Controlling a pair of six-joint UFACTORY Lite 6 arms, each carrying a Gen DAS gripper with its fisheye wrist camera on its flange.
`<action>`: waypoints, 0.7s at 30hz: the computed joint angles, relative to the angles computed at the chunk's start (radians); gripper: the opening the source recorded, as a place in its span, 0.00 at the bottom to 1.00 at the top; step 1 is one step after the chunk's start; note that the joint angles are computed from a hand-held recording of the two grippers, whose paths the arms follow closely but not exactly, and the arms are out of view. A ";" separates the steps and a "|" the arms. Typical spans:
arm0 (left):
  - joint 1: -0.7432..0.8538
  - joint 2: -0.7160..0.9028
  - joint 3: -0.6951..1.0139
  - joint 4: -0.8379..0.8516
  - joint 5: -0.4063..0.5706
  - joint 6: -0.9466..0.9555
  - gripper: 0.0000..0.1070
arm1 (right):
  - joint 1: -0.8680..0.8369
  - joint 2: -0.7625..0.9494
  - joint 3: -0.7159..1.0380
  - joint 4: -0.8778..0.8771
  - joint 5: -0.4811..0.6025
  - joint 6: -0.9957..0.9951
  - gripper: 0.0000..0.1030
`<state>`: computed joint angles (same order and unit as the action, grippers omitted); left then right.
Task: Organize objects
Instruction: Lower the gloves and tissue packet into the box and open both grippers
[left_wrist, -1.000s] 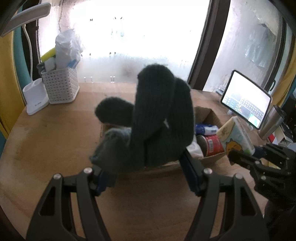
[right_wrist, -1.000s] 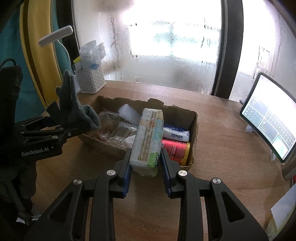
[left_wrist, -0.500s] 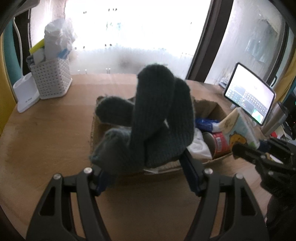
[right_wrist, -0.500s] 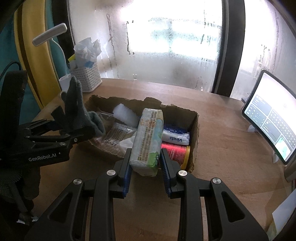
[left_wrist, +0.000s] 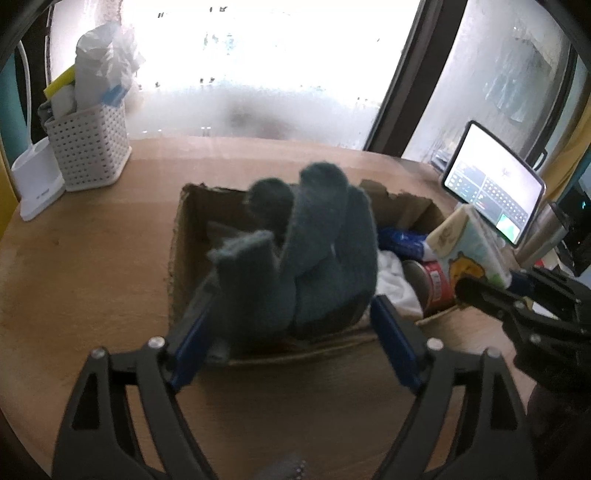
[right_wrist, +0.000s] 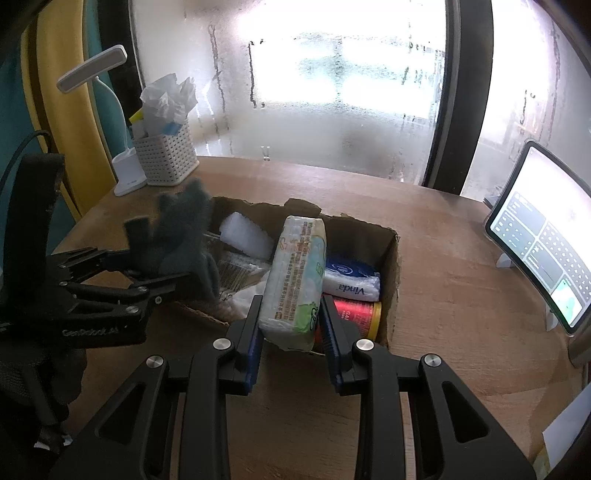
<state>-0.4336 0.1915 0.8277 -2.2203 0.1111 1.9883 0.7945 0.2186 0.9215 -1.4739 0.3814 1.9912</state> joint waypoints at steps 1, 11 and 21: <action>0.003 -0.003 -0.002 -0.006 0.001 0.005 0.79 | 0.003 0.004 0.006 0.007 0.003 -0.006 0.30; 0.025 -0.073 -0.043 -0.344 -0.017 0.353 0.79 | 0.018 0.058 0.074 0.061 0.028 -0.059 0.29; 0.100 -0.095 -0.061 -0.150 0.017 0.187 0.79 | 0.008 0.099 0.136 0.057 0.050 -0.080 0.24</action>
<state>-0.3332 0.0962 0.7662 -2.3704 0.1278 2.1752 0.8028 0.3171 1.0578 -1.4168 0.4314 1.9114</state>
